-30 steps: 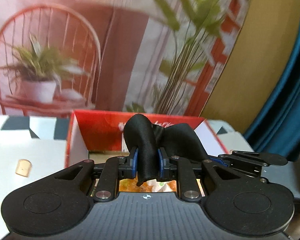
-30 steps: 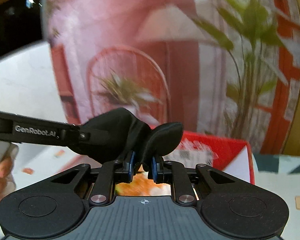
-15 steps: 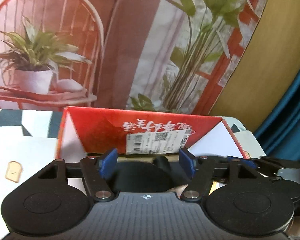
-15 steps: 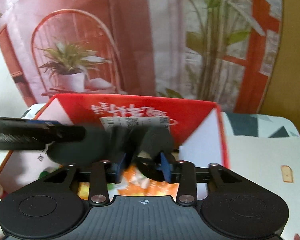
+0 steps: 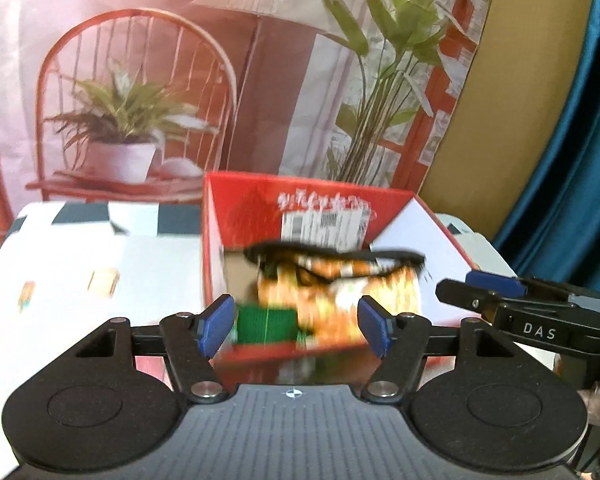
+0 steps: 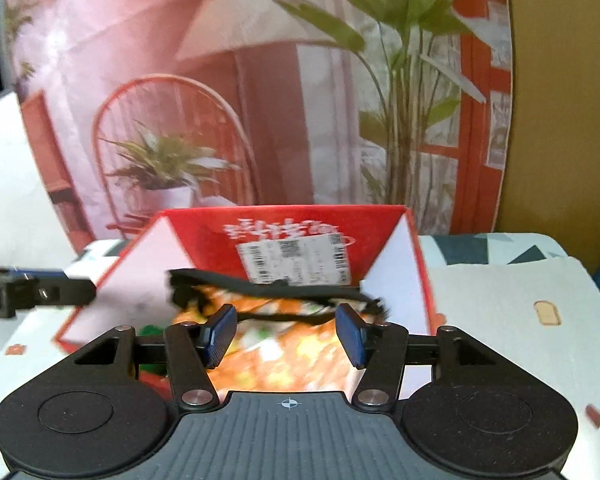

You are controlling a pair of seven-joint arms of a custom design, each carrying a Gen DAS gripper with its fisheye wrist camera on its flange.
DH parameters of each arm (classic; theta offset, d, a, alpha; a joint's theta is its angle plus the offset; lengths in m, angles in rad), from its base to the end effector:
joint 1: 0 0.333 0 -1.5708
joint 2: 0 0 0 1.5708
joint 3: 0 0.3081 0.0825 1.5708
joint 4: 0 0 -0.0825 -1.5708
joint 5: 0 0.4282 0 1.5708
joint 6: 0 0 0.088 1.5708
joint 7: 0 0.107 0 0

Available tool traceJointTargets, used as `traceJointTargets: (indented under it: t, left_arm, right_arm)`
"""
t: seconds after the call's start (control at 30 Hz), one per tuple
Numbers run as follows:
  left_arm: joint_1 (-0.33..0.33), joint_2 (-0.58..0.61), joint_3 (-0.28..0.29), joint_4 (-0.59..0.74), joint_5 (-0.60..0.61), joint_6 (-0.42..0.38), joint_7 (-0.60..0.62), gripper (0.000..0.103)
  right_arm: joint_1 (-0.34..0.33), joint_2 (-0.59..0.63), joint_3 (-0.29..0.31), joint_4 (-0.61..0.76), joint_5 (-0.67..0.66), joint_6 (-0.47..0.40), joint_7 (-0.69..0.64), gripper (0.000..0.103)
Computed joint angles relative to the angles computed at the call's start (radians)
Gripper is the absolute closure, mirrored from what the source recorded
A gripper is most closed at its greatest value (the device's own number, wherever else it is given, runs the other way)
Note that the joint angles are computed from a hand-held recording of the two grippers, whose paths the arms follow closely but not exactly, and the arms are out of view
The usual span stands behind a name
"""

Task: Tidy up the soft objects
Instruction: 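Move the left tool back down to the black glove, then close the left tool on the black glove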

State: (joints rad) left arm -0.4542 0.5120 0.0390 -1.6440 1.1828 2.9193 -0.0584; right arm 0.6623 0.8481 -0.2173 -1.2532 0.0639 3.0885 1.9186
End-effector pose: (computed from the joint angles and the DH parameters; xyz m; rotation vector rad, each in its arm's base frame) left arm 0.6535 -0.3553 0.3438 -1.8360 1.6189 -1.0196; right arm 0.7260 0.4110 0.3542 -1.6885 1.3858 -0.5406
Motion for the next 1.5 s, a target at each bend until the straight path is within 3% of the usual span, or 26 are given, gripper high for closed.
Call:
traceJointTargets:
  t: [0.13,0.23,0.33,0.53,0.67,0.87,1.0,1.23,1.33,1.5]
  left_arm:
    - [-0.030,-0.048,0.008,-0.093,0.086,-0.003,-0.123,0.033]
    - [-0.020,-0.054,-0.018,-0.134,0.112,0.008,-0.177,0.034]
    - [-0.014,-0.044,-0.034,-0.154,0.119,0.009,-0.223,0.035]
    - [-0.008,-0.014,-0.057,-0.177,0.058,0.023,-0.241,0.045]
    - [-0.034,-0.016,-0.024,-0.192,0.073,0.037,-0.296,0.050]
    - [-0.033,-0.029,-0.021,-0.198,0.126,0.016,-0.365,0.050]
    - [-0.014,-0.014,-0.043,-0.174,0.109,0.007,-0.317,0.050]
    - [-0.009,0.046,-0.040,-0.094,0.053,0.017,-0.198,0.051]
    - [0.001,0.073,-0.050,-0.072,-0.025,0.021,-0.103,0.061]
    - [0.000,0.097,-0.047,-0.072,-0.160,0.037,0.003,0.063]
  right_arm:
    - [0.066,-0.081,-0.024,-0.190,0.012,0.159,-0.034,0.051]
    - [0.086,-0.126,-0.009,-0.289,0.031,0.205,-0.087,0.051]
    - [0.074,-0.159,0.037,-0.360,0.056,0.205,-0.133,0.051]
    - [0.089,-0.183,0.057,-0.442,0.159,0.168,-0.172,0.052]
    - [0.075,-0.183,0.085,-0.463,0.198,0.150,-0.198,0.052]
    - [0.129,-0.164,0.024,-0.459,0.232,0.155,-0.190,0.052]
    - [0.157,-0.142,-0.019,-0.436,0.244,0.147,-0.181,0.052]
    - [0.125,-0.103,-0.003,-0.380,0.239,0.152,-0.180,0.050]
    - [0.083,-0.091,0.041,-0.359,0.231,0.155,-0.203,0.049]
    - [-0.023,-0.079,0.172,-0.334,0.213,0.131,-0.269,0.050]
